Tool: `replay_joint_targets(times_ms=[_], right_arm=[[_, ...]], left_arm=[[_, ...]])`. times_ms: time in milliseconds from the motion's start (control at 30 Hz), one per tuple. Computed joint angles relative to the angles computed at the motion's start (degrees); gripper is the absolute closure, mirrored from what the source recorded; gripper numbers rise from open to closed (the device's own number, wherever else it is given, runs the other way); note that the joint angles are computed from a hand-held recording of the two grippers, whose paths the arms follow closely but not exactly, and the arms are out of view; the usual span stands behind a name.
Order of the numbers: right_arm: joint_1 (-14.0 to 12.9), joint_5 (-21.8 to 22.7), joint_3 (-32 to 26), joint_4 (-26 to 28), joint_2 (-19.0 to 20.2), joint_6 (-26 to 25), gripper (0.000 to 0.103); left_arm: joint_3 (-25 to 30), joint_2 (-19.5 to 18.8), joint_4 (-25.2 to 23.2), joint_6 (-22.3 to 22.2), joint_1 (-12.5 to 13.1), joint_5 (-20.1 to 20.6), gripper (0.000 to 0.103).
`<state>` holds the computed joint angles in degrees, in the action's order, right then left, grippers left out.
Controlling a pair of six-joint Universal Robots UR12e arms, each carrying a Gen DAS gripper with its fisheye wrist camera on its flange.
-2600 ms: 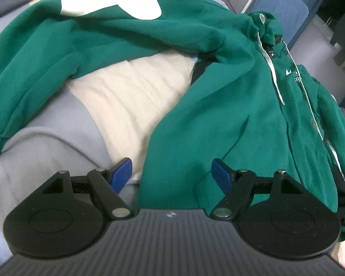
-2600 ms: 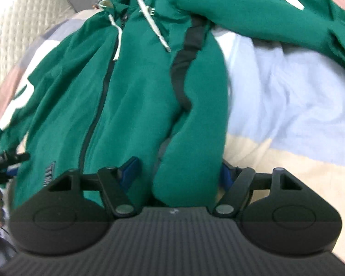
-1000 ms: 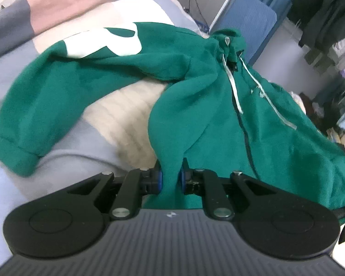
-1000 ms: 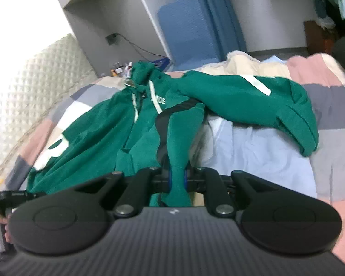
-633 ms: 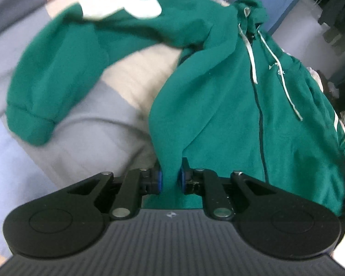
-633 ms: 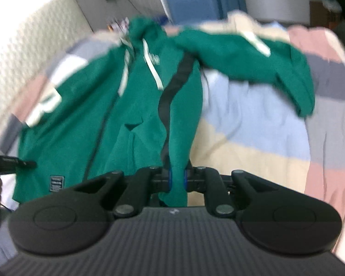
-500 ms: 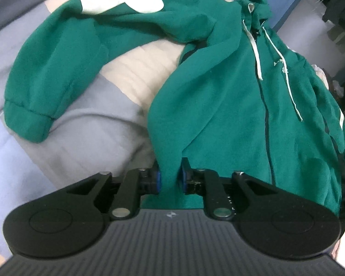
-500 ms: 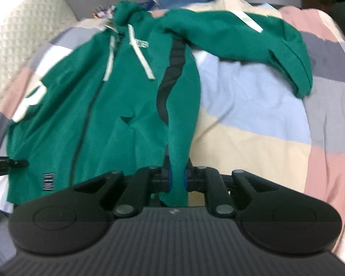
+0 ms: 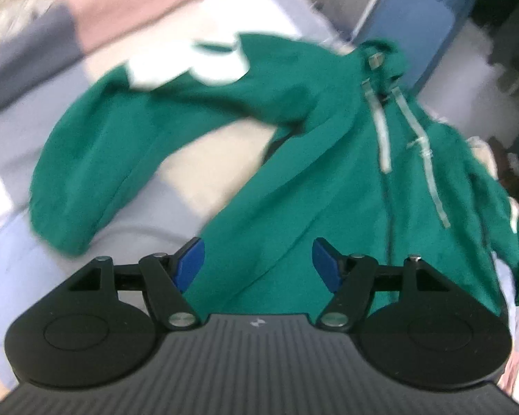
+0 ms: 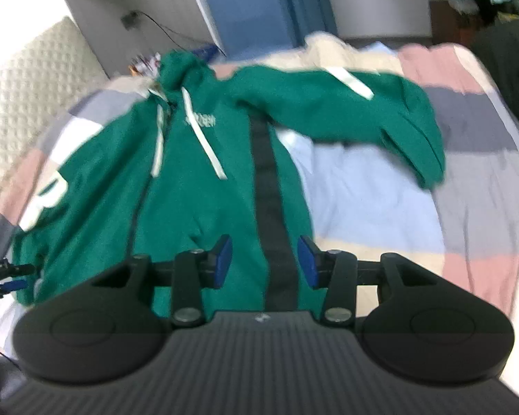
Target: Fold large clothes
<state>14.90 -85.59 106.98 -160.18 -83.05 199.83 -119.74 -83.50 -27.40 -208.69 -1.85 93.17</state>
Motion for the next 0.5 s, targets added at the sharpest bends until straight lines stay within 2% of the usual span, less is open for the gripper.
replay_joint_targets(times_ms=[100,267,400,500], right_arm=[[0.97,-0.48,-1.2,-1.95,1.1,0.03,0.058],[2.97,-0.52,-3.2,-6.23,3.79,-2.09,0.058],[4.63,-1.53,-4.78,-8.34,6.25,-5.27,0.058],[5.15,-1.84,-5.52,-9.41,8.08,-7.15,0.059]], left_arm=[[1.27,-1.62,4.41,2.74,-2.82,2.41,0.03],[2.98,-5.41,12.13,5.86,-6.75,3.99,0.03],[3.38,-8.64,16.89,8.35,-8.62,4.67,0.03],[3.58,-10.86,18.36,11.07,-9.14,4.03,0.03]])
